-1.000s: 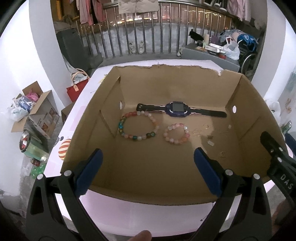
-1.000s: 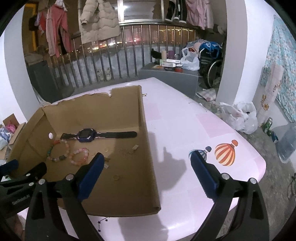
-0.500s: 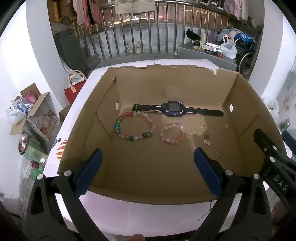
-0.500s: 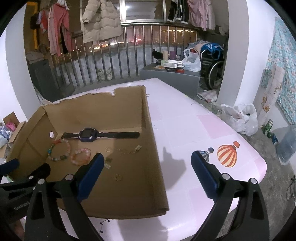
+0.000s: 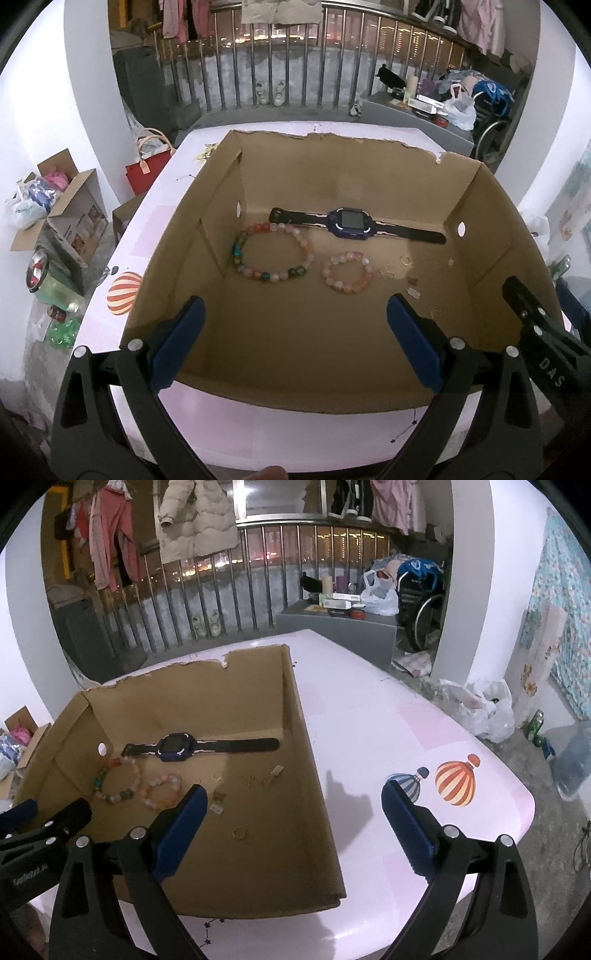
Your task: Organize jewelry
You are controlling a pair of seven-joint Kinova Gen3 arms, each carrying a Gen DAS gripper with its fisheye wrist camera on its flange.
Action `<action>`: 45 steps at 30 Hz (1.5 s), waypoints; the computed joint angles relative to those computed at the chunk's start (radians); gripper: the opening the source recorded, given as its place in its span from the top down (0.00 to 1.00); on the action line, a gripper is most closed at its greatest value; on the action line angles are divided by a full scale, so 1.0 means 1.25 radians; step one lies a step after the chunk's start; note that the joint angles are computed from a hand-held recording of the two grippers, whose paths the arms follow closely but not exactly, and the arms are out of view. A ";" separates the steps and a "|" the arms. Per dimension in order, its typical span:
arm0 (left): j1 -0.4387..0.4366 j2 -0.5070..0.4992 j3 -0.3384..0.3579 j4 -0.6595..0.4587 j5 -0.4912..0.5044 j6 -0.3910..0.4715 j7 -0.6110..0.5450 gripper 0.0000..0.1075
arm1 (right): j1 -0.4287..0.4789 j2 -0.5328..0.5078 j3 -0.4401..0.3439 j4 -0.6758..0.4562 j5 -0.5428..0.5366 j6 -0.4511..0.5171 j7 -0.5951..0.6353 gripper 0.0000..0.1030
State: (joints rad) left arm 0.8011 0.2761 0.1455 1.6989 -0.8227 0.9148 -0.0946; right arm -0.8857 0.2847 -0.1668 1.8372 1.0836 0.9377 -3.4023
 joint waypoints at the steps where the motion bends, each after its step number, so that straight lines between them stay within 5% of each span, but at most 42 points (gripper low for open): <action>1: -0.003 -0.002 0.002 0.003 0.003 -0.011 -0.004 0.12 | 0.000 -0.005 -0.001 0.006 0.005 -0.004 0.001 0.10; 8: 0.013 0.000 0.014 -0.004 -0.018 0.000 -0.010 0.12 | 0.005 -0.028 -0.010 0.026 0.006 0.012 -0.035 0.10; 13: 0.062 0.017 0.007 -0.030 -0.064 0.074 0.018 0.12 | -0.004 -0.036 -0.022 0.024 -0.001 0.068 -0.036 0.10; 24: 0.059 0.002 0.020 -0.021 -0.068 0.070 0.035 0.12 | 0.002 -0.053 -0.042 0.052 0.020 0.094 -0.084 0.10; 34: 0.106 0.017 0.022 -0.054 -0.117 0.186 0.112 0.12 | 0.003 -0.080 -0.055 0.060 -0.007 0.077 -0.073 0.10; 39: 0.095 -0.005 0.032 -0.036 -0.121 0.160 0.145 0.12 | 0.018 -0.102 -0.081 0.074 0.012 0.052 -0.092 0.10; 45: 0.085 -0.023 0.043 -0.018 -0.126 0.149 0.165 0.12 | -0.019 -0.072 -0.075 0.033 0.008 0.117 -0.052 0.10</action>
State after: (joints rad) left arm 0.9079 0.2471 0.1992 1.6759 -0.9802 1.1012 0.1120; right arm -0.9090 0.1949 -0.2610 1.8785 1.0932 1.0841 -3.4676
